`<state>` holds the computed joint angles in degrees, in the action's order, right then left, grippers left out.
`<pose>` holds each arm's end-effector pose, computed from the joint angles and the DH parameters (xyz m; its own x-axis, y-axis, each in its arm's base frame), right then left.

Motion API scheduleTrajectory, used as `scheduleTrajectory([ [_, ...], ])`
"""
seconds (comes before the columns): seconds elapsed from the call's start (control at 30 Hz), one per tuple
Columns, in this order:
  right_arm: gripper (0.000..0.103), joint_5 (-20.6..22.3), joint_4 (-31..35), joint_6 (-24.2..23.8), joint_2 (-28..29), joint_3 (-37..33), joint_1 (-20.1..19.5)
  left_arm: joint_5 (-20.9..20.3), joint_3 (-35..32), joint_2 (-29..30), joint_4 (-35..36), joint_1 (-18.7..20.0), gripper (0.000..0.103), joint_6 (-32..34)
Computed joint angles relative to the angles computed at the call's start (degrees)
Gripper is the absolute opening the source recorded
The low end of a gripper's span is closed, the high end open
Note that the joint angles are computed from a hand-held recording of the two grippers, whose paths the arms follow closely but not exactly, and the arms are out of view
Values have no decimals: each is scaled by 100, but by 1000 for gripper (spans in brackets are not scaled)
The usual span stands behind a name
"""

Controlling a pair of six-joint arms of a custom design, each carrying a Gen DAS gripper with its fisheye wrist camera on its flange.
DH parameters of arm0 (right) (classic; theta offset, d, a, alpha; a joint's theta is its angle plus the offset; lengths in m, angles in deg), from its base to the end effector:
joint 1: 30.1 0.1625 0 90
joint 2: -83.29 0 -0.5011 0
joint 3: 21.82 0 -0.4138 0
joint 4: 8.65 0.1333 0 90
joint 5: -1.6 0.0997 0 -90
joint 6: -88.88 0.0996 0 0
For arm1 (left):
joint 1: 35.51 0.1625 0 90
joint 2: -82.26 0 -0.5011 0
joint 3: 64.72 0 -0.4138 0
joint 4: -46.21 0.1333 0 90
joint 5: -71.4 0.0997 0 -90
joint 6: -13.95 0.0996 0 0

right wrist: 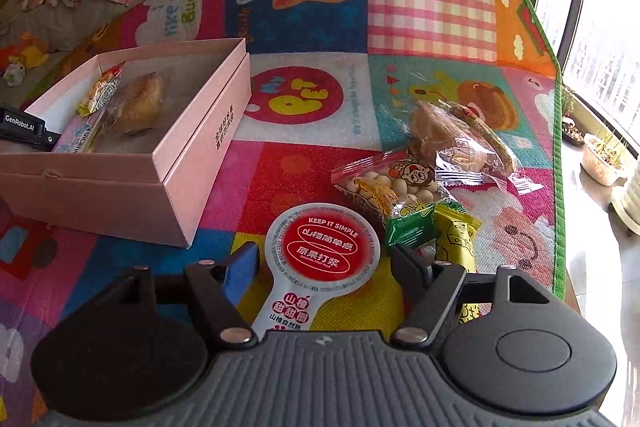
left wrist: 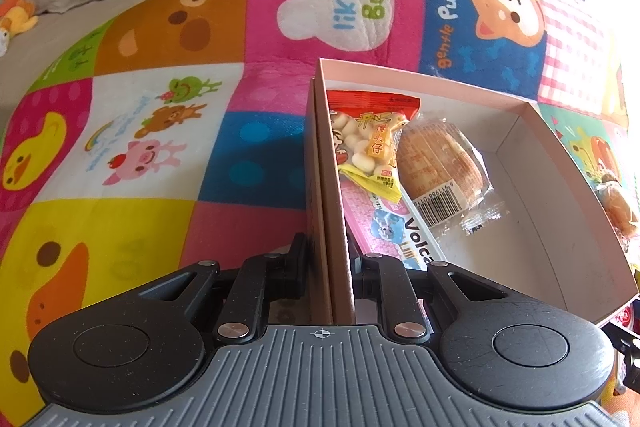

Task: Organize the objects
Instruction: 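Carry the red-lidded cup into the pink box and open the right tool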

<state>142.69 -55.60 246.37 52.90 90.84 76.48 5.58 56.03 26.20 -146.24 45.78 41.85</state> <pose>0.1908 -0.4454 -0.1116 -0.6603 0.1844 0.7280 -0.4522 0.6762 -0.5815 0.0826 -0.6107 0.1934 -0.7745 0.2686 -0.5727 0.5455 0.7420 -0.3897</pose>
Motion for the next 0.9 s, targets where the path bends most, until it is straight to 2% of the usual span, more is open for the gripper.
scheduleTrajectory([
  [0.17, 61, 138, 690, 408, -22, -83, 287, 88, -68, -38, 259, -35, 18, -28],
  [0.27, 61, 111, 977, 488, -147, -38, 586, 115, -129, -70, 477, -45, 18, -47],
  [0.4, 61, -174, 1170, 350, -444, -54, 1007, 91, -165, -101, 624, -33, 18, -29],
  [0.47, 61, -520, 1344, 356, -573, -159, 1092, 59, -165, -106, 630, -20, 18, 19],
  [0.6, 61, -1270, 2107, 617, -576, -745, 998, -72, -187, -139, 697, 36, 18, 35],
  [0.73, 61, -1381, 2447, 480, -219, -1514, 879, -143, -183, -145, 680, 64, 18, 58],
  [0.8, 61, -1562, 2395, 565, -86, -1749, 770, -156, -177, -144, 660, 69, 18, 84],
  [0.87, 70, -2053, 2680, 975, -52, -1925, 588, -175, -176, -149, 662, 77, 18, 104],
  [0.9, 74, -2169, 2681, 1084, -53, -1936, 541, -186, -175, -151, 662, 81, 18, 119],
])
